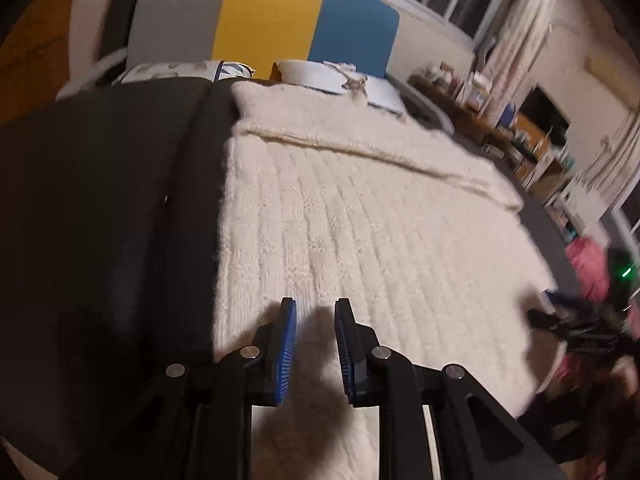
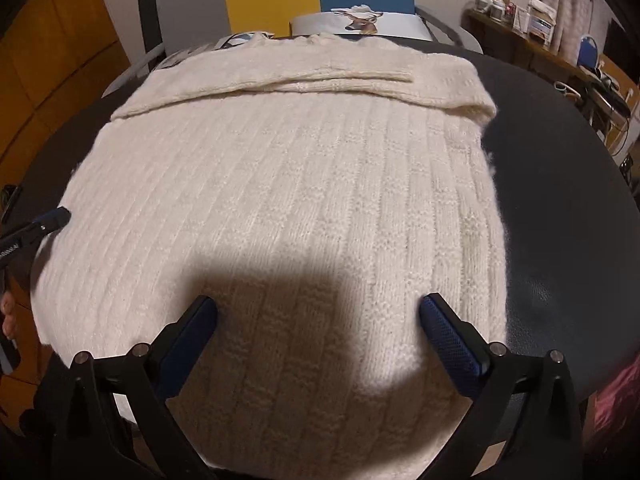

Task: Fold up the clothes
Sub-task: 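Grasp the sweater side edge with the right tool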

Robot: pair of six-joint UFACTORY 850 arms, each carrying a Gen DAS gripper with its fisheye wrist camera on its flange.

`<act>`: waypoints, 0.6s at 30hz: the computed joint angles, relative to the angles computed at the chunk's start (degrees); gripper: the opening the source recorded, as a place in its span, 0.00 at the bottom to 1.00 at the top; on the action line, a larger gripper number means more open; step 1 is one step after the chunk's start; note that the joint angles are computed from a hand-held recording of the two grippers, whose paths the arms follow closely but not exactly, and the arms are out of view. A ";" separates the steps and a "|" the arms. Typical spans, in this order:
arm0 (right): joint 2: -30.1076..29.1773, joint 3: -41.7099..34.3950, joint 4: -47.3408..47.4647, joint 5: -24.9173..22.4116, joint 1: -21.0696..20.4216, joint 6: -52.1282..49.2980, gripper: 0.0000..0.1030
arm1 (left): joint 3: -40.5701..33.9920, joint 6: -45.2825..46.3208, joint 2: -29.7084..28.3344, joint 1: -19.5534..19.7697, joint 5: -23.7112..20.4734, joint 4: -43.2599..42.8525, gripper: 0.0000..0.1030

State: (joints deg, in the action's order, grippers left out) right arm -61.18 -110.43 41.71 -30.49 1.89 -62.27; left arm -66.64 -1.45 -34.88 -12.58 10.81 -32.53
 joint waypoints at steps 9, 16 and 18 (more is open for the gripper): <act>-4.50 -6.72 18.58 -17.75 -5.25 -8.05 1.00 | 15.31 -38.95 8.51 1.81 8.74 29.21 0.19; -11.11 -18.08 20.97 -29.79 -10.48 5.30 1.00 | 19.26 -63.59 8.12 5.02 17.53 50.41 0.19; -13.09 -20.84 20.67 -32.08 -11.74 9.49 1.00 | 19.45 -69.20 7.28 6.04 21.26 55.37 0.21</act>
